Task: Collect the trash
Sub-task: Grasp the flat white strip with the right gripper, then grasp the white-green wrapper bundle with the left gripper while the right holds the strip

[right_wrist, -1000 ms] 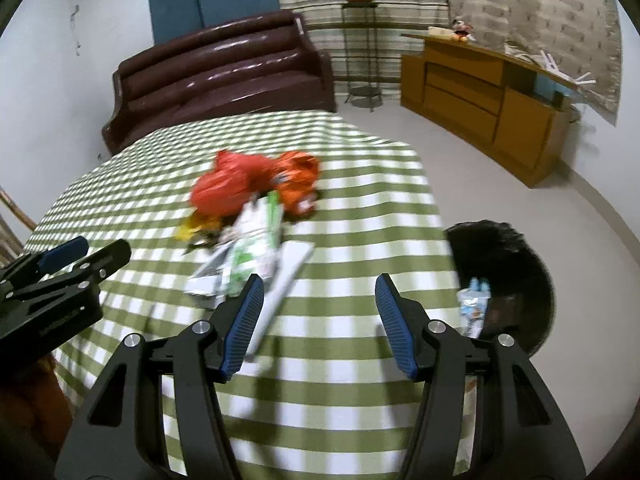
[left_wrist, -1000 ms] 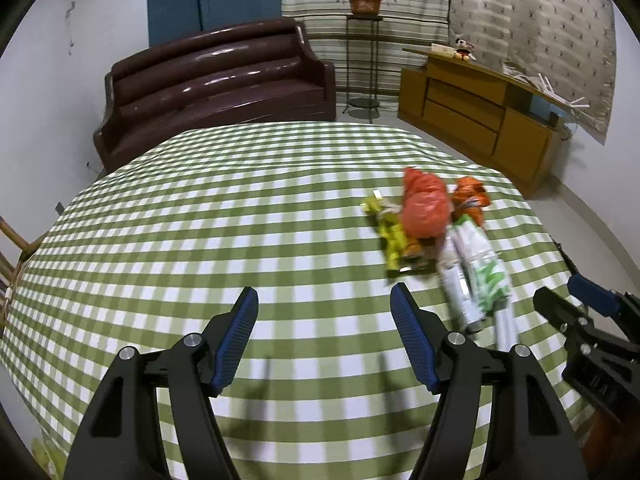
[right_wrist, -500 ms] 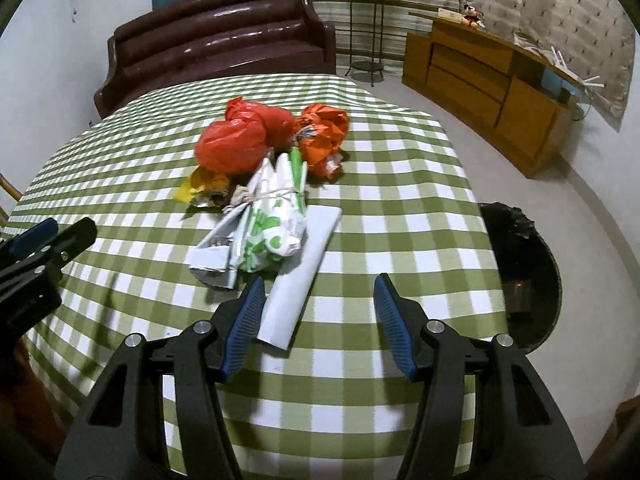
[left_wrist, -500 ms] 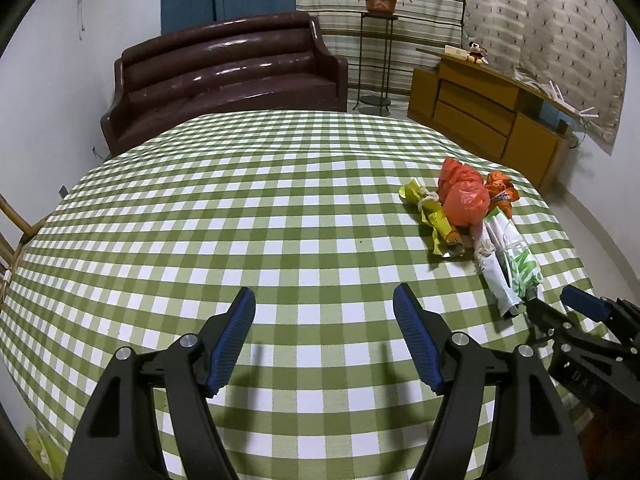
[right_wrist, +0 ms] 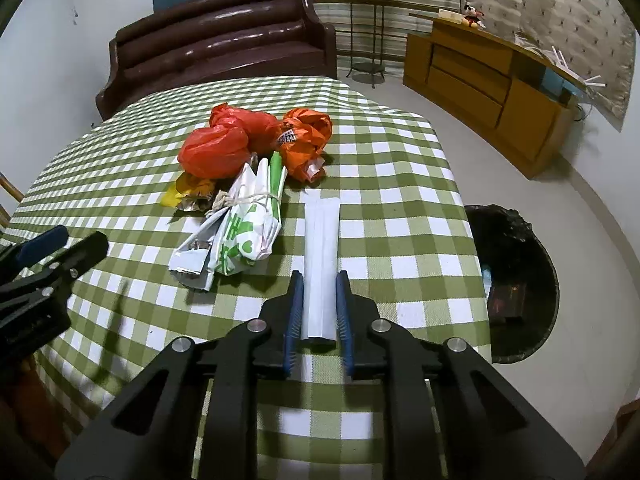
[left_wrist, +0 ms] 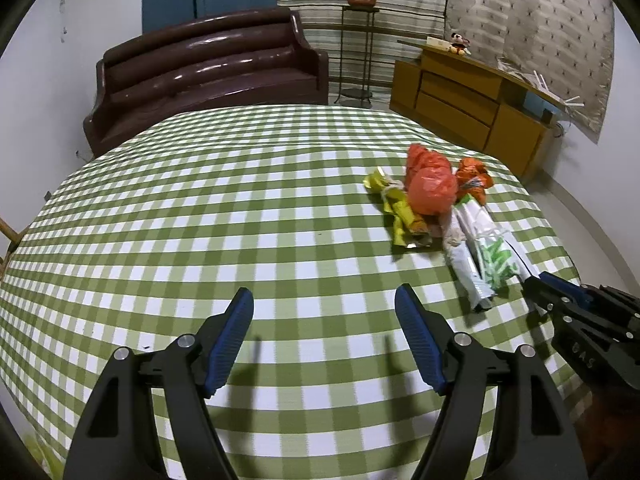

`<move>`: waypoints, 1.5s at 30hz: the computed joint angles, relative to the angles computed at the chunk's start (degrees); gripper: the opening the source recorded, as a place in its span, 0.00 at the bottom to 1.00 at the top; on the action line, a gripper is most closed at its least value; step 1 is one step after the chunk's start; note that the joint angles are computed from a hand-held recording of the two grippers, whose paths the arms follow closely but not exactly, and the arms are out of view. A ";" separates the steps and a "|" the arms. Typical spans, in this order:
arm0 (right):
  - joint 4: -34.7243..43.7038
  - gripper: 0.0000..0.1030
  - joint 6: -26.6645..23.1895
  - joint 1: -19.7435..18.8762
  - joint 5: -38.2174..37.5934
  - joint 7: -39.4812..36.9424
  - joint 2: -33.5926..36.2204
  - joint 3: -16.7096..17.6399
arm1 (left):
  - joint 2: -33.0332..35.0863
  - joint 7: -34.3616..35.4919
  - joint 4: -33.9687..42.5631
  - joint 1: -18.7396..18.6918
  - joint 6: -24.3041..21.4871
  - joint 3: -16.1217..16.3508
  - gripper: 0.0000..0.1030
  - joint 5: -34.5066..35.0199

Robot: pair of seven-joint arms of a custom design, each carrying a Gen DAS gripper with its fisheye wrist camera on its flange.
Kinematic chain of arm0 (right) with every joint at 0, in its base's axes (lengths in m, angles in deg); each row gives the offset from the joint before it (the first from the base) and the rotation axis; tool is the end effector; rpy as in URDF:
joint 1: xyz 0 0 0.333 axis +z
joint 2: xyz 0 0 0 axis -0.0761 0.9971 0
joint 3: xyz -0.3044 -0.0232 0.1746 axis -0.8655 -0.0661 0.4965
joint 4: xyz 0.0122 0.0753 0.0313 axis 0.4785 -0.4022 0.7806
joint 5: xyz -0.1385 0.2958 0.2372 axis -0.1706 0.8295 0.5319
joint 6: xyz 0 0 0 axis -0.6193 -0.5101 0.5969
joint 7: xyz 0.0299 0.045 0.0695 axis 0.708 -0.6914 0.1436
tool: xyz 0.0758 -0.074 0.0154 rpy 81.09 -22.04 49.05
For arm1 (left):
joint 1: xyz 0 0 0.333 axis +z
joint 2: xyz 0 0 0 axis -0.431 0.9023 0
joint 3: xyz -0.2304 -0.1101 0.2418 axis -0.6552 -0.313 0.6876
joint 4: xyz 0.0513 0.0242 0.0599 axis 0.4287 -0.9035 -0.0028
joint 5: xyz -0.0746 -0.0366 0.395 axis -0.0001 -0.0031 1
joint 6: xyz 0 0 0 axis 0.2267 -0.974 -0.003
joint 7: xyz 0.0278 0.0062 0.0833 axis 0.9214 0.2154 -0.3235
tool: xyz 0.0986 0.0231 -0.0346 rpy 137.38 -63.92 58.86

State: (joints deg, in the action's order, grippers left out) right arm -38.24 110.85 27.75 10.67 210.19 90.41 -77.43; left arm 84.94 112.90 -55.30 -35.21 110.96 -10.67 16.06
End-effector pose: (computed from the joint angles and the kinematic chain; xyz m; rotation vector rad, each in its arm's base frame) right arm 0.6268 0.2761 0.2875 -1.5781 2.0703 -0.7095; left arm 0.6963 -0.2410 0.2934 -1.4286 2.1936 -0.8790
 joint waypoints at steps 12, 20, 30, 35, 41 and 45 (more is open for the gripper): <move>-3.79 0.14 -0.26 -1.05 -12.80 11.18 -4.34 -1.28 | 0.94 1.44 2.88 -0.44 -3.54 -3.87 0.69 -0.34; -7.40 0.14 -1.11 -5.57 -20.77 18.24 -7.50 1.30 | 2.47 2.22 6.54 -4.11 -4.81 -3.99 0.69 -0.05; -9.48 0.14 0.66 -12.14 -28.49 25.82 -8.61 6.22 | 6.08 -1.89 13.05 -13.01 -8.73 3.93 0.55 2.71; -9.39 0.14 1.43 -14.02 -30.78 27.57 -8.55 7.79 | 6.94 -3.93 14.16 -13.57 -10.14 4.98 0.48 4.38; -9.50 0.14 1.57 -14.95 -31.57 28.31 -8.39 8.66 | 6.16 -2.31 12.05 -11.53 -7.41 2.66 0.30 5.82; -9.48 0.14 1.35 -15.22 -32.07 28.66 -8.37 8.99 | 6.14 -0.78 11.49 -9.59 -7.29 0.26 0.30 4.72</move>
